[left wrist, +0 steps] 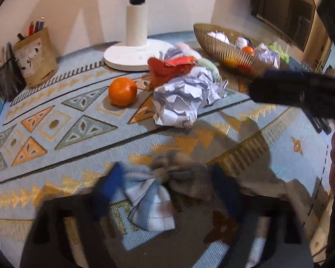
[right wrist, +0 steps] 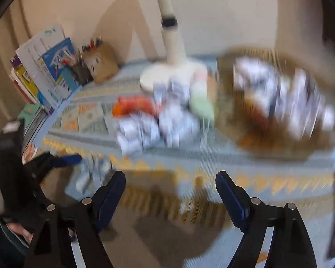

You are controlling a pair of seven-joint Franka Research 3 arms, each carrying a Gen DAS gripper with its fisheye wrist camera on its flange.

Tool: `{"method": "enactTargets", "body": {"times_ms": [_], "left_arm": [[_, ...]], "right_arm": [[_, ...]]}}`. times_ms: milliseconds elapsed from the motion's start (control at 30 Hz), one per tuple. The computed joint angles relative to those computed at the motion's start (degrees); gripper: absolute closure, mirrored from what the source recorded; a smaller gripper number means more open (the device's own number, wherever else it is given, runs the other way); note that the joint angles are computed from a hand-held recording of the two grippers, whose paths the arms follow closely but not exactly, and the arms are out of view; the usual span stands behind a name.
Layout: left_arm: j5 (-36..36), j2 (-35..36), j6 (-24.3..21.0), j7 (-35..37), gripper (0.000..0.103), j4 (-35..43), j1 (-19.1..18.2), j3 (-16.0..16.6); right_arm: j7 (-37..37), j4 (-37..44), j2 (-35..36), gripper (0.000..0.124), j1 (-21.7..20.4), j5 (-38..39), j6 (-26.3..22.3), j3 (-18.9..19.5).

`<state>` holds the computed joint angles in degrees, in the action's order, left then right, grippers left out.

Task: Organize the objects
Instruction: 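Grasp the plaid cloth bow with left while right grasps a crumpled paper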

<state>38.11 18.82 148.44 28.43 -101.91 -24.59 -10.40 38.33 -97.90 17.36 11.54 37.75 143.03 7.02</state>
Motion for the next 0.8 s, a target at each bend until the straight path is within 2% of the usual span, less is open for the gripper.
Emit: {"method": "enactTargets", "body": {"times_ms": [33, 67, 100, 133, 167, 300, 367, 433, 467, 533, 567, 600, 667, 800], "left_arm": [[1.40, -0.30, 0.30, -0.93, 0.045, -0.44, -0.44, 0.48], [1.61, -1.05, 2.66, -0.62, 0.050, -1.93, 0.12, 0.34], [0.88, -1.88, 6.28, 0.14, 0.062, -3.84, 1.18, -0.06], [-0.61, -2.48, 8.56, 1.14, 0.064, -5.22, 2.14, -0.55], [-0.85, -2.80, 8.88, 0.96, 0.065, -5.72, 2.19, -0.36], [3.79, -5.55, 9.84, -6.17, 0.065, -8.91, 1.98, 2.04], [4.46, -6.28, 13.59, -9.23, 0.065, -10.69, 3.16, 2.33], [10.55, -7.38, 17.27, -16.15, 0.065, -12.36, 2.69, 4.21], [11.33, -7.64, 18.78, -17.33, 0.065, -12.98, 3.17, 4.06], [9.42, -7.76, 22.33, -16.79, 0.065, -14.29, 4.89, 3.23], [9.28, -7.81, 23.11, -17.14, 0.065, -14.61, 5.11, 3.29], [9.26, -7.76, 23.75, -17.45, 0.065, -14.58, 5.20, 3.40], [11.56, -7.90, 24.01, -19.62, 0.065, -14.57, 4.43, 4.33], [13.43, -7.41, 22.87, -19.52, 0.065, -13.66, 4.24, 4.03]], "right_arm": [[-1.02, 0.87, 0.29, 0.041, -0.21, 0.88, -0.83, 0.58], [-1.35, 1.92, 0.95, 0.041, -0.06, 1.25, -1.72, 0.97], [-0.69, 2.69, 1.74, 0.041, 0.71, 0.42, -1.69, 0.98], [0.59, 2.89, 2.39, 0.041, 1.83, -0.97, -0.39, 0.79], [1.90, 3.18, 3.15, 0.041, 2.76, -2.43, 0.65, 0.57], [5.38, 6.73, 6.75, 0.041, 3.63, -4.07, -2.26, 1.34], [9.07, 8.31, 8.51, 0.041, 5.56, -7.54, -0.37, 0.17], [12.93, 10.39, 10.55, 0.041, 7.05, -11.16, 0.83, -0.78], [14.05, 11.55, 11.36, 0.041, 6.86, -11.68, 0.03, -0.56], [14.14, 11.41, 11.61, 0.041, 6.23, -11.48, 1.35, 0.39], [13.91, 10.95, 11.38, 0.050, 6.11, -11.73, 1.94, 0.63], [13.00, 9.32, 10.44, 0.065, 6.06, -12.08, 3.54, 0.84], [8.42, 7.58, 8.90, 0.082, 3.46, -8.64, 2.19, 3.38], [4.46, -0.55, 3.10, 0.082, 2.91, -6.78, 4.94, 2.70]]}}
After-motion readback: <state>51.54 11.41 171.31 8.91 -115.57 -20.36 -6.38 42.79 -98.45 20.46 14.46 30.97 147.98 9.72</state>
